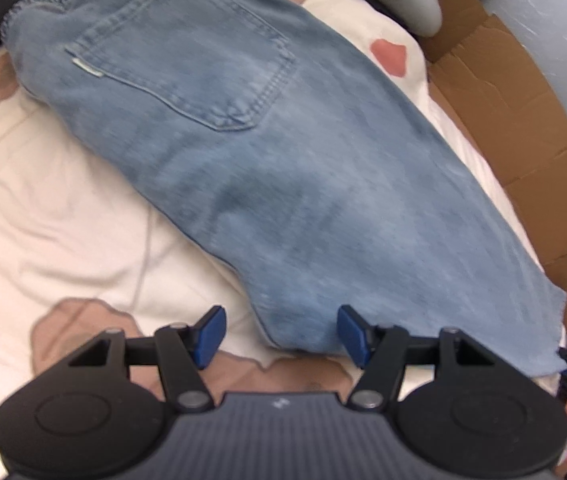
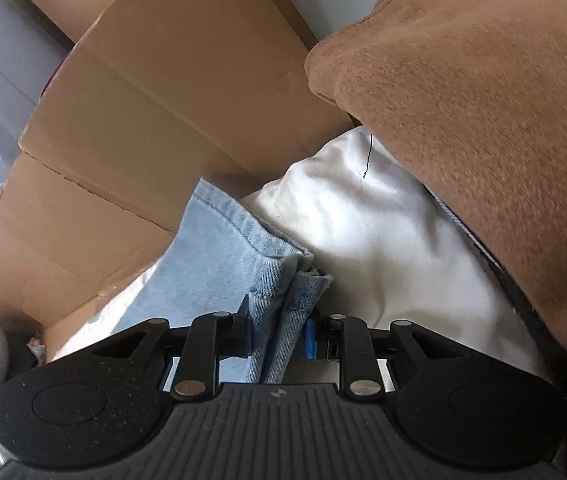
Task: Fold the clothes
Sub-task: 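Close the left tool on the jeans leg edge below the pocket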
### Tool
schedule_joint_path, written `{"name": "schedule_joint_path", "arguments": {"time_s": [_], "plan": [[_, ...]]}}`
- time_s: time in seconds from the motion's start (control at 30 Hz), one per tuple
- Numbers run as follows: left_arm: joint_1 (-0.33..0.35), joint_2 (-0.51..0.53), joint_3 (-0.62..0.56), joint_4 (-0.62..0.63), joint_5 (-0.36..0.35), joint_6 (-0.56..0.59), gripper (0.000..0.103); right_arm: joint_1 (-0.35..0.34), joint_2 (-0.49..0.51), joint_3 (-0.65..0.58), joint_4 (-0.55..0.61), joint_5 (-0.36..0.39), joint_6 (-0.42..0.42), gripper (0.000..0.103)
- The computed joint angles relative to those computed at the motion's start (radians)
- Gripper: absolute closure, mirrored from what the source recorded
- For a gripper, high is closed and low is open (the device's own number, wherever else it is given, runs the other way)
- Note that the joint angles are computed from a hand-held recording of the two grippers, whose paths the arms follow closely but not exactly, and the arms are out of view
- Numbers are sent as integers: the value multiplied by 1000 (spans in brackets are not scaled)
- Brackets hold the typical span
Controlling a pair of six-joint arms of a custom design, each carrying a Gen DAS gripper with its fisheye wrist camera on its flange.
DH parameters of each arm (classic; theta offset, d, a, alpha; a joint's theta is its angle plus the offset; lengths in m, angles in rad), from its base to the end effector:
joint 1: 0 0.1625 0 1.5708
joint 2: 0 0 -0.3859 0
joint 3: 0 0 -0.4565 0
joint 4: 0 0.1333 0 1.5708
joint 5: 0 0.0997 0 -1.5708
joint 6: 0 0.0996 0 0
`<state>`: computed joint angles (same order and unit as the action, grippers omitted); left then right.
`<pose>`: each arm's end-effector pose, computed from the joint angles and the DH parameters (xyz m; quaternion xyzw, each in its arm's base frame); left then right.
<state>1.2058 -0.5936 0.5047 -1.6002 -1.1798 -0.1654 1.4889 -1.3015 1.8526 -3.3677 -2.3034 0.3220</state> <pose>-0.1557 -0.8873 0.3392 0.0861 0.9755 -0.1068 0.1719 0.0179 -0.5971 0.3663 -0.3568 -0.7010 0.5756 0.2236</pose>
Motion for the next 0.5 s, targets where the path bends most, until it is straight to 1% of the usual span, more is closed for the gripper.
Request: {"name": "schedule_joint_path", "arguments": {"time_s": [0.13, 0.27, 0.33, 0.5], "plan": [[1, -17, 47, -37, -16, -7, 39, -4, -13, -3, 37, -2, -1, 88], [11, -50, 130, -120, -13, -27, 39, 0, -25, -8, 52, 1, -10, 91], [20, -75, 181, -178, -32, -41, 39, 5, -28, -15, 59, -3, -9, 92], [50, -150, 329, -385, -120, -96, 39, 20, -31, -43, 80, -12, -8, 92]]}}
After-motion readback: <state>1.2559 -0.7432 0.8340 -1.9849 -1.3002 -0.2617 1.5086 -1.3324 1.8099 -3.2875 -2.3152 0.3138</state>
